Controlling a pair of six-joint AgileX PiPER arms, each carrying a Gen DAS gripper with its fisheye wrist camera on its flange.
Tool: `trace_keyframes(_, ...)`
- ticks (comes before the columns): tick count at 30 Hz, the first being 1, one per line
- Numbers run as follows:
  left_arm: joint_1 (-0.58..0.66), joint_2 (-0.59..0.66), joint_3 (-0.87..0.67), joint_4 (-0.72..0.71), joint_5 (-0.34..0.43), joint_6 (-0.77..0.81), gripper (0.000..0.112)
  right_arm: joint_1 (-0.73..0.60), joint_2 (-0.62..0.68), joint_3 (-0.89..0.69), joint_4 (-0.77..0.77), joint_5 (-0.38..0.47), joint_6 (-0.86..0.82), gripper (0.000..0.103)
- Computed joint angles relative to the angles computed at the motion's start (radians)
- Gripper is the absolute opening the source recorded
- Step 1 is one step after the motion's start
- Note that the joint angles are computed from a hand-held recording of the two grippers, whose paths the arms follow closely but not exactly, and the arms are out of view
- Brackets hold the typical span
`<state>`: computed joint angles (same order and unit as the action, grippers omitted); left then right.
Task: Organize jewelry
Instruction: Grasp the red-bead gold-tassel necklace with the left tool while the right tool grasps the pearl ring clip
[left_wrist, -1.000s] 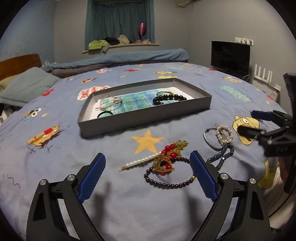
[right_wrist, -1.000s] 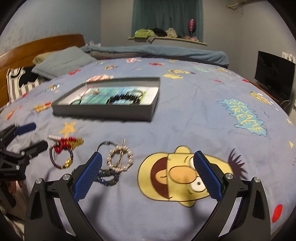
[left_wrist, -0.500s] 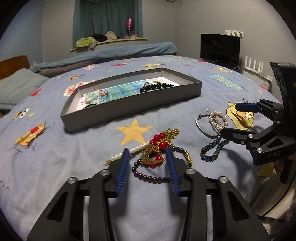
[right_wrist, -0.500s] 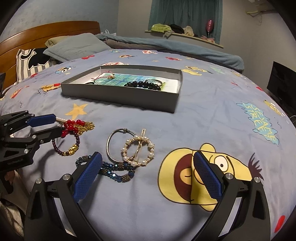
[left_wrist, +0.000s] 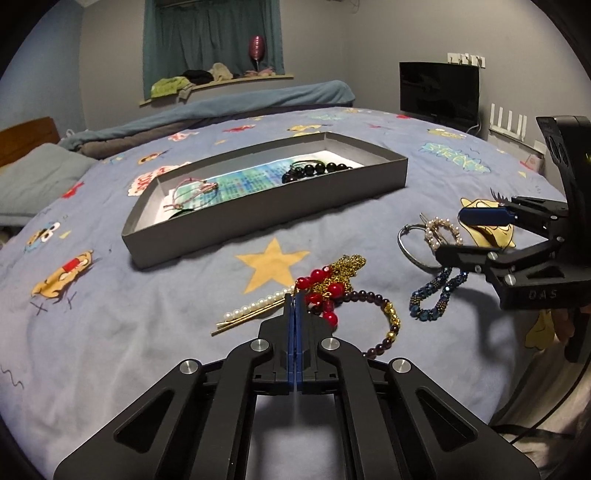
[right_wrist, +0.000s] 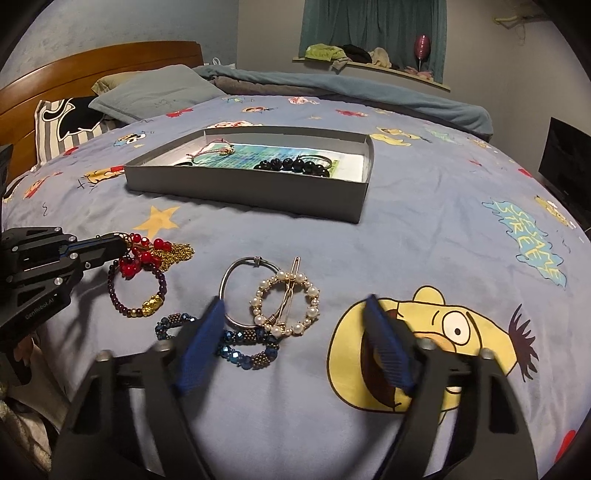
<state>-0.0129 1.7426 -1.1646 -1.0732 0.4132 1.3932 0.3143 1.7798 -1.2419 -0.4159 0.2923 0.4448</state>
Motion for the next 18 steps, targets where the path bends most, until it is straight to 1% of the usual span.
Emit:
trace_keyframes(2,0.001,-0.004,0.005,-0.011,-0.002,0.014,0.001,0.001,0.006,-0.008,0.010,0.010,-0.011,0.054)
trace_keyframes(6,0.001,-0.004,0.006,-0.011,-0.002,0.014,0.001,0.005,0.013,-0.015,-0.009,0.019,0.004,0.044)
trace_keyframes(7,0.000,-0.004,0.006,-0.011,-0.003,0.014,0.001,0.006,0.013,-0.015,-0.015,0.019,0.008,0.040)
trace_keyframes(10,0.001,-0.004,0.005,-0.013,-0.002,0.015,0.001,0.007,0.011,-0.012,-0.022,0.016,0.014,0.039)
trace_keyframes(12,0.003,-0.006,0.008,-0.023,0.000,0.025,0.001,0.004,-0.001,0.001,-0.021,-0.007,0.018,0.039)
trace_keyframes(16,0.025,-0.023,0.019,-0.112,0.022,0.101,0.001,0.006,-0.019,0.022,-0.095,-0.033,0.088,0.039)
trace_keyframes(18,0.038,-0.027,0.011,-0.123,0.040,0.100,0.001,0.004,-0.022,0.023,-0.091,-0.036,0.085,0.039)
